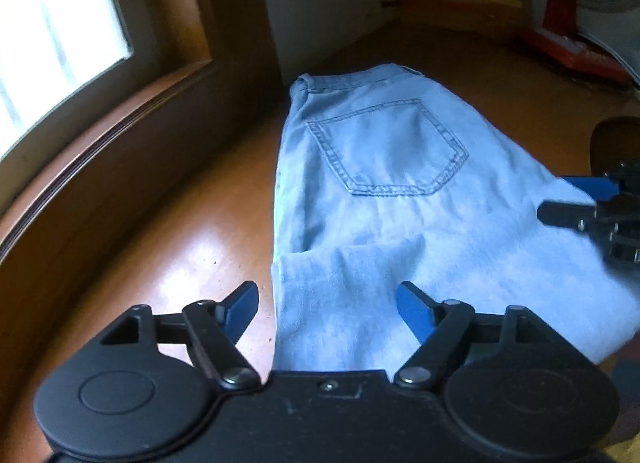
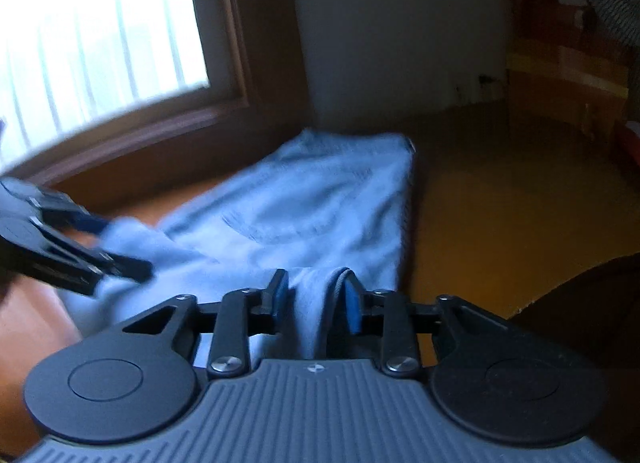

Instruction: Fold clothes

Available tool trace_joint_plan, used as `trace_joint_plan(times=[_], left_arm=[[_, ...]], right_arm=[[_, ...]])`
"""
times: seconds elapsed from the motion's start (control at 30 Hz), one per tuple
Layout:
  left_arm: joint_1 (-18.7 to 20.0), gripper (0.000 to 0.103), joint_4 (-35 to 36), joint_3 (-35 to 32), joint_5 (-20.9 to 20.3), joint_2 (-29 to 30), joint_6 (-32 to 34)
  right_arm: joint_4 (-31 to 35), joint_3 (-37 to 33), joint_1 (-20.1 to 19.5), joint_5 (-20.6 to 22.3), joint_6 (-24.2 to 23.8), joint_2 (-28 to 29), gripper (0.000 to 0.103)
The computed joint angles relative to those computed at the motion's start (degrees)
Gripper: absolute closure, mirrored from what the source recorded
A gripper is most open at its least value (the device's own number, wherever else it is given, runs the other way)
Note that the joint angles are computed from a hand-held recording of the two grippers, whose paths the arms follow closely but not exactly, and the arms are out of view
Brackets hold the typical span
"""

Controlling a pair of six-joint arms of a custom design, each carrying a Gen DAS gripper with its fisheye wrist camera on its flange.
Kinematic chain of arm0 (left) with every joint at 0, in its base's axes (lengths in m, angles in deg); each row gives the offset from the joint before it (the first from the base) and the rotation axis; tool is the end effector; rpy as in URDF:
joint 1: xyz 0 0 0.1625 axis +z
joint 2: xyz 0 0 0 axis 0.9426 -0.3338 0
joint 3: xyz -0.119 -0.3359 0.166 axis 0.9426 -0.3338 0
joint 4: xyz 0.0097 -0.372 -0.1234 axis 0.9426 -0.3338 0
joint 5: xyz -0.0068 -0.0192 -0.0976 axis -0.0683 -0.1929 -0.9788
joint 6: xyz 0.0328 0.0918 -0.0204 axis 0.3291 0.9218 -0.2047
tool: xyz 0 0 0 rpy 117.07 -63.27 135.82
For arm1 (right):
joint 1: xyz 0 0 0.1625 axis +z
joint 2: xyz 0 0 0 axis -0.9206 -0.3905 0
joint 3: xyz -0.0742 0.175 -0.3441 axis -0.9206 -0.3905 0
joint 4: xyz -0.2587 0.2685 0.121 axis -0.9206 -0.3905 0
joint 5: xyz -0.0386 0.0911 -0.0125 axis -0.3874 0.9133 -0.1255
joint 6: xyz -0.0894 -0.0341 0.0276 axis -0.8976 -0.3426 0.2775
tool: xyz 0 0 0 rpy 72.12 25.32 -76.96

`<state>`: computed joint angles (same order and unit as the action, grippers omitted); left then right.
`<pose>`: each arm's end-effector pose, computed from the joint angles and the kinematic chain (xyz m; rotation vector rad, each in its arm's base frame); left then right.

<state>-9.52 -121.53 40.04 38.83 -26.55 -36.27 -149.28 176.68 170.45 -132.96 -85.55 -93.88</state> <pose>-0.1579 -0.6885 0.2517 0.9736 2.1943 -0.6328 0.2304 -0.5840 0.0854 0.5484 -2.2381 1.2106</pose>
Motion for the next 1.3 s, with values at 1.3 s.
trace_joint_plan(times=[1.3], left_arm=[[1.2,0.016,1.3,14.3,-4.5,-13.3,2.8]], right_arm=[[-8.6,18.0,6.3,-8.5,12.2,-4.6,0.029]])
